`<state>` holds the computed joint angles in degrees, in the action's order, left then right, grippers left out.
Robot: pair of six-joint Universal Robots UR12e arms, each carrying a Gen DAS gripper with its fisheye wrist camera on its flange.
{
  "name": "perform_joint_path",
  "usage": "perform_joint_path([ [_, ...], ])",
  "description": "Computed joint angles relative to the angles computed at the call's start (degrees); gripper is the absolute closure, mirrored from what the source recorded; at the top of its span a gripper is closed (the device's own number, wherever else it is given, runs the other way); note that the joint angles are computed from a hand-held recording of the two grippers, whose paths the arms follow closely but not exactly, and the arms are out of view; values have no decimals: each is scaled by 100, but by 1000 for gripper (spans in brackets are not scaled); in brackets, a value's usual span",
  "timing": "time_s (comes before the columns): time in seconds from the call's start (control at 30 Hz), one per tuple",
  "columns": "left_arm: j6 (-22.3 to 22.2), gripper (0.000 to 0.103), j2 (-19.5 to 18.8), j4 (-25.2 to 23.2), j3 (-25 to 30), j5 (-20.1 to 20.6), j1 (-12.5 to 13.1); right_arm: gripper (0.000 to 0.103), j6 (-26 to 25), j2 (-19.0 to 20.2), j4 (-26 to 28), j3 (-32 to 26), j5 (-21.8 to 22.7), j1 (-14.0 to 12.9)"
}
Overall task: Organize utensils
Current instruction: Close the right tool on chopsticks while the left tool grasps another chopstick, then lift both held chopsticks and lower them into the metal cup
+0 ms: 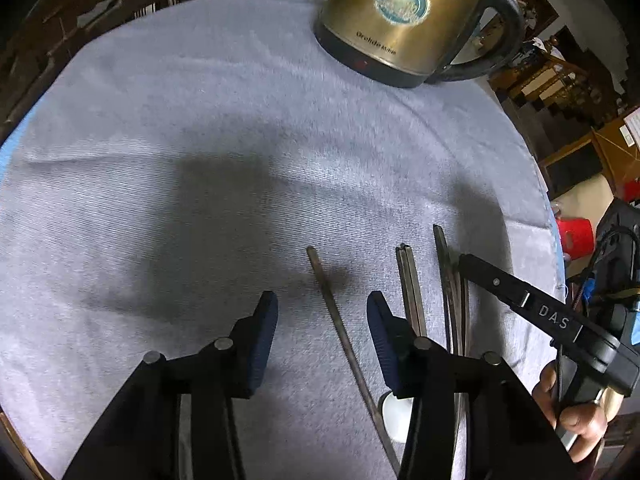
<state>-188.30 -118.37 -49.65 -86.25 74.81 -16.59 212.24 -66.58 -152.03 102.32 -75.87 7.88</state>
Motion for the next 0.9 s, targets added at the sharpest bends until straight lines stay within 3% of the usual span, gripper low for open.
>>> perform_joint_path([
  [0.17,-52,66,-92,-88,89,177,-84,94,-406,60,554,-278,-666,157],
  [0.23,-63,71,-109,-79,115,239,-113,95,-486,53,597,-287,-681,159],
  [0.3,-67,93,-127,-57,134,385,-152,95,-474,27,551,-240,-610,121],
  [0.33,-59,95,-134,-29,135,444,-168,96,-477,11,518,-210,-601,111],
  [0.5,1,97,-99,172,33,189,-119,96,-313,-136,129,71,-318,-8],
  [0.67,128,98,216,808,-341,59,-76,97,-201,-436,-480,438,-184,-110],
  [0.9,604,98,858,1921,-967,-6,-29,97,-96,-1038,-1336,929,-437,-32],
])
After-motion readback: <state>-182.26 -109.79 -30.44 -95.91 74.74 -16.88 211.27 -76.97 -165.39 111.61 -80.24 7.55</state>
